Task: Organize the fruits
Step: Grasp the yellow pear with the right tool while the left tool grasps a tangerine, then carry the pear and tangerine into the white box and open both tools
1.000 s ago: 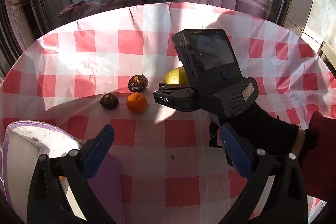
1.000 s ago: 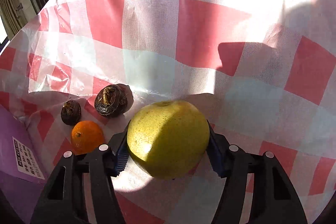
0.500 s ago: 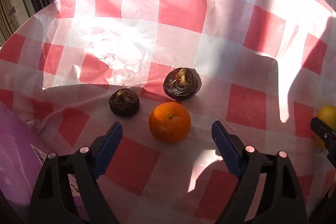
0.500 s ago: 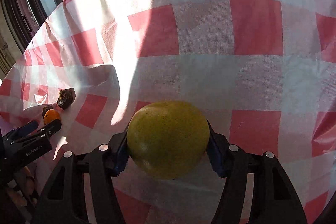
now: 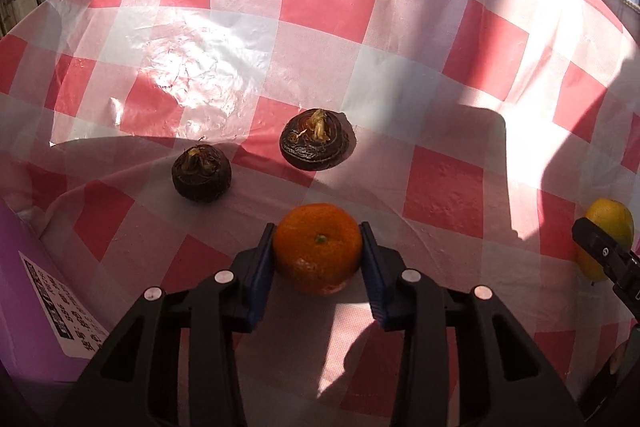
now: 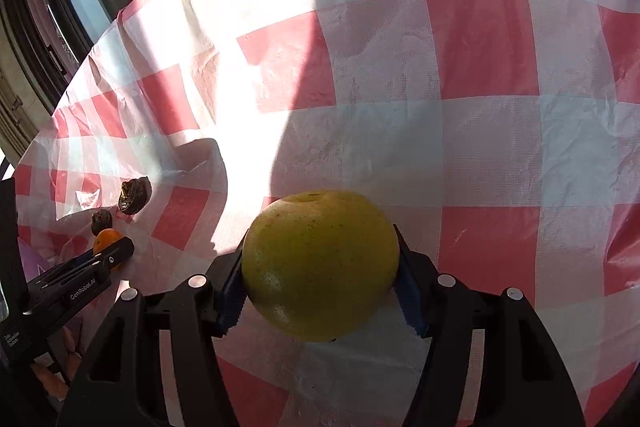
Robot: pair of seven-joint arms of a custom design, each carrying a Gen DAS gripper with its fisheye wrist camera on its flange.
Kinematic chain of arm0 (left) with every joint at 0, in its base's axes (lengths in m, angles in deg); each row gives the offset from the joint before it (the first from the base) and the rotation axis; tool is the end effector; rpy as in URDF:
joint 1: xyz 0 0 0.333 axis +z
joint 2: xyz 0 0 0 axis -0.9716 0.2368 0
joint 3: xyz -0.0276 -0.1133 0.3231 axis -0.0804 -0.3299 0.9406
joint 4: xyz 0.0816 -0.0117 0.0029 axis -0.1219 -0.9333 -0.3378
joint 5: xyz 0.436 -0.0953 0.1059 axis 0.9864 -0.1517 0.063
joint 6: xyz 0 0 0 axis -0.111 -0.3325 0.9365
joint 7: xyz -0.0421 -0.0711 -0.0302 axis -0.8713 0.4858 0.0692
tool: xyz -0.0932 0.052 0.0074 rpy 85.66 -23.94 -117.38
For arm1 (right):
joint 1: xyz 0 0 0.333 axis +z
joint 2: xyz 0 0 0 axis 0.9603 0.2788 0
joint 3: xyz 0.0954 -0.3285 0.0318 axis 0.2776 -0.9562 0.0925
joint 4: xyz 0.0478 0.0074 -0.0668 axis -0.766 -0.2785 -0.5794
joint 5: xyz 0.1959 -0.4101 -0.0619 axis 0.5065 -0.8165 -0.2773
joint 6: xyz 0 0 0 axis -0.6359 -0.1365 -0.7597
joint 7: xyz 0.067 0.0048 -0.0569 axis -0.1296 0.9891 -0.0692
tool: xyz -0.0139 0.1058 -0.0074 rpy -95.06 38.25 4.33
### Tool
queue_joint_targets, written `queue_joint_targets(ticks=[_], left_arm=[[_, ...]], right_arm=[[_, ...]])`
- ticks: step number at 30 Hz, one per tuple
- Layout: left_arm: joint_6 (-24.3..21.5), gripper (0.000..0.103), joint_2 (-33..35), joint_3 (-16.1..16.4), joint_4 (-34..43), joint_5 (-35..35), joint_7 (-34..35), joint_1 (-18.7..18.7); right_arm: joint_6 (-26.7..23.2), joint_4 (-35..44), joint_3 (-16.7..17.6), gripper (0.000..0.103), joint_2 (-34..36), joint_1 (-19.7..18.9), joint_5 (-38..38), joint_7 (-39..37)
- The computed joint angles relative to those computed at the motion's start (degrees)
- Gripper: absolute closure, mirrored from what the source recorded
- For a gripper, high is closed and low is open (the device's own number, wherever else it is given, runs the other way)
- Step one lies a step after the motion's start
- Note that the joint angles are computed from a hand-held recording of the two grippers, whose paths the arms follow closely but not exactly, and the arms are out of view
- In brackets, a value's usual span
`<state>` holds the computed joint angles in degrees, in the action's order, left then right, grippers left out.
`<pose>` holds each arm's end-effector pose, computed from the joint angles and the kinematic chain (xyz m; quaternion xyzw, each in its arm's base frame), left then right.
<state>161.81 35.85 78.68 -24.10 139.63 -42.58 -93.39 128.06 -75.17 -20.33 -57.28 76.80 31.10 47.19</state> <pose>0.6360 -0.2598 0.3391 -0.8248 0.4746 -0.1475 0.2695 0.7331 0.1851 0.3289 -0.7614 0.5356 -0.0493 0.3619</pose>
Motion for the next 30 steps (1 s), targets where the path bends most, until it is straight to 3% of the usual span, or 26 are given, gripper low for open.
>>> queue_joint_targets(ticks=[3,5,9,14,18,24,30], left_arm=[[2.2,0.063,-1.8,-1.5,-2.1,-2.5,2.1,-0.1],[4.3,0.063,-3.8,-2.4,-4.6,-4.7,2.3,-0.3],[9.2,0.063,-8.6,-5.0,-10.8,-9.9,6.3,-0.4],[15.7,0.063,-14.1,-9.4,-18.5,-22.7,22.0,-1.5],[19.6,0.063,-15.0,-12.2,-20.3,-32.7,34.0,-4.2],[25.6,0.063,-20.4,-12.5,-24.7,-46.4,54.9,-7.0],[32.3,0.063,-27.5,-10.2,-28.3,-52.1,60.3,-6.1]], right_arm=[[1.4,-0.3,-1.0,0.042,-0.1,1.8,-2.5,1.9],[2.3,-2.0,-3.7,0.042,-1.5,4.8,-8.2,5.8],[0.9,-12.0,-2.5,0.042,-10.0,2.7,-7.2,6.1],[0.9,-30.7,-6.9,0.042,-26.2,5.8,-7.6,12.1],[-2.4,-43.7,-9.2,0.042,-38.8,6.6,-14.5,26.0],[-8.9,-53.6,-9.3,0.042,-50.7,6.4,-23.5,41.6],[-6.8,-55.7,-9.2,0.042,-56.0,10.9,-27.6,49.3]])
